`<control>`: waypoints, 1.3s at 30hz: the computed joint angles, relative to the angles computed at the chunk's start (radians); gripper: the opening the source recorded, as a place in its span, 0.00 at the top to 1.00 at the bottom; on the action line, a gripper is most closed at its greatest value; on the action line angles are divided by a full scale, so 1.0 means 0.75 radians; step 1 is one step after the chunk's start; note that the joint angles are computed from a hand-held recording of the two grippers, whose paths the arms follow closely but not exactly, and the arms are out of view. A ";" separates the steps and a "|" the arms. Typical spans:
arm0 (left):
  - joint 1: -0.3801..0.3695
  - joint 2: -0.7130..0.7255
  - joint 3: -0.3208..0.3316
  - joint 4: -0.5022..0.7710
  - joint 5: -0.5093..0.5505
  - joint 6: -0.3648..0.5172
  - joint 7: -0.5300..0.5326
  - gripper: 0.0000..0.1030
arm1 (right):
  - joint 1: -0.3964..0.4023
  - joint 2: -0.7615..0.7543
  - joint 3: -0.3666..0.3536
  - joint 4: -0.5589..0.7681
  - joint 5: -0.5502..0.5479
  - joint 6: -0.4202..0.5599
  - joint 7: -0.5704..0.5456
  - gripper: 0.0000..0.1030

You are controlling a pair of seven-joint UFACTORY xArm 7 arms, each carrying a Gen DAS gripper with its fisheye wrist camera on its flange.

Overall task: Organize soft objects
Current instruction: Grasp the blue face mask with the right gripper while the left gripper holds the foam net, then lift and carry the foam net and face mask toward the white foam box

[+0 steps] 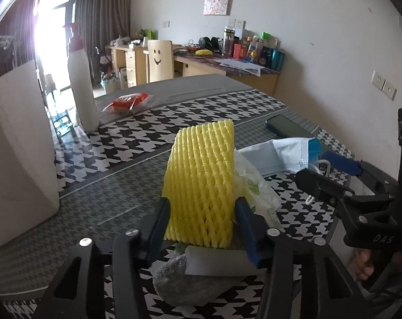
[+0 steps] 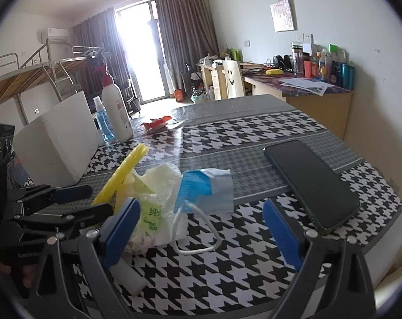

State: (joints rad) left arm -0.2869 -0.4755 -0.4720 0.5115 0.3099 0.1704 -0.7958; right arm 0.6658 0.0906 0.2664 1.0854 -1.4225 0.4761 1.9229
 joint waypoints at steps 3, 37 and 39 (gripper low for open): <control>-0.010 0.001 0.021 -0.008 -0.012 -0.016 0.005 0.64 | -0.005 0.015 -0.006 0.011 0.000 -0.021 -0.008 0.07; -0.021 -0.114 0.036 -0.069 -0.083 -0.029 0.042 0.91 | 0.013 0.071 -0.082 0.053 0.131 -0.050 -0.085 0.90; -0.024 -0.135 0.036 -0.075 -0.086 -0.030 0.045 0.91 | 0.011 0.053 -0.073 0.046 0.115 -0.033 -0.061 0.90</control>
